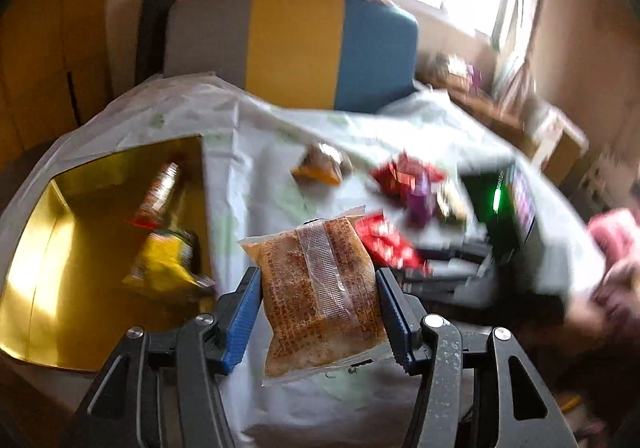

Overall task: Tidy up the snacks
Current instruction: 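Place the cracker pack into the gold tray and open the left tool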

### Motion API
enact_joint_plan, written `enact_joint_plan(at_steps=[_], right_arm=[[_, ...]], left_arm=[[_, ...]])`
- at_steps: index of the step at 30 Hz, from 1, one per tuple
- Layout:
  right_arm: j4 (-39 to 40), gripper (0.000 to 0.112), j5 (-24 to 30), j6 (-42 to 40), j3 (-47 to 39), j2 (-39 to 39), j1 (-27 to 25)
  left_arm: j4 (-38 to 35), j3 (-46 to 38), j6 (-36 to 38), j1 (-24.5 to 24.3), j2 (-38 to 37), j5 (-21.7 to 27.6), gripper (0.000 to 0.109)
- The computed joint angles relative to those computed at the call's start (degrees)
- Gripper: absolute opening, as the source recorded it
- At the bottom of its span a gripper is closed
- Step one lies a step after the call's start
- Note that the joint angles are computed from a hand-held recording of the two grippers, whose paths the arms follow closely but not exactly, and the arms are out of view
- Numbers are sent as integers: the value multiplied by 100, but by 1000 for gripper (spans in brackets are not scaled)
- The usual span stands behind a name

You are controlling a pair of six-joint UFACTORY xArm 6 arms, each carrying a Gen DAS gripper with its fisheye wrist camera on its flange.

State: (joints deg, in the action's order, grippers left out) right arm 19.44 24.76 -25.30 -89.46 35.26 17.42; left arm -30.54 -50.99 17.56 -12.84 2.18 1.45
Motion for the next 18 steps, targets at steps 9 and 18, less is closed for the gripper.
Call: enact_joint_plan(at_steps=[9, 18], right_arm=[[150, 46, -63, -115, 35, -13, 3], [59, 46, 2, 20, 3, -2, 0]], left_arm=[[947, -1305, -1961, 1659, 649, 1417, 58], [1895, -4277, -3110, 2262, 2972, 3118, 58]])
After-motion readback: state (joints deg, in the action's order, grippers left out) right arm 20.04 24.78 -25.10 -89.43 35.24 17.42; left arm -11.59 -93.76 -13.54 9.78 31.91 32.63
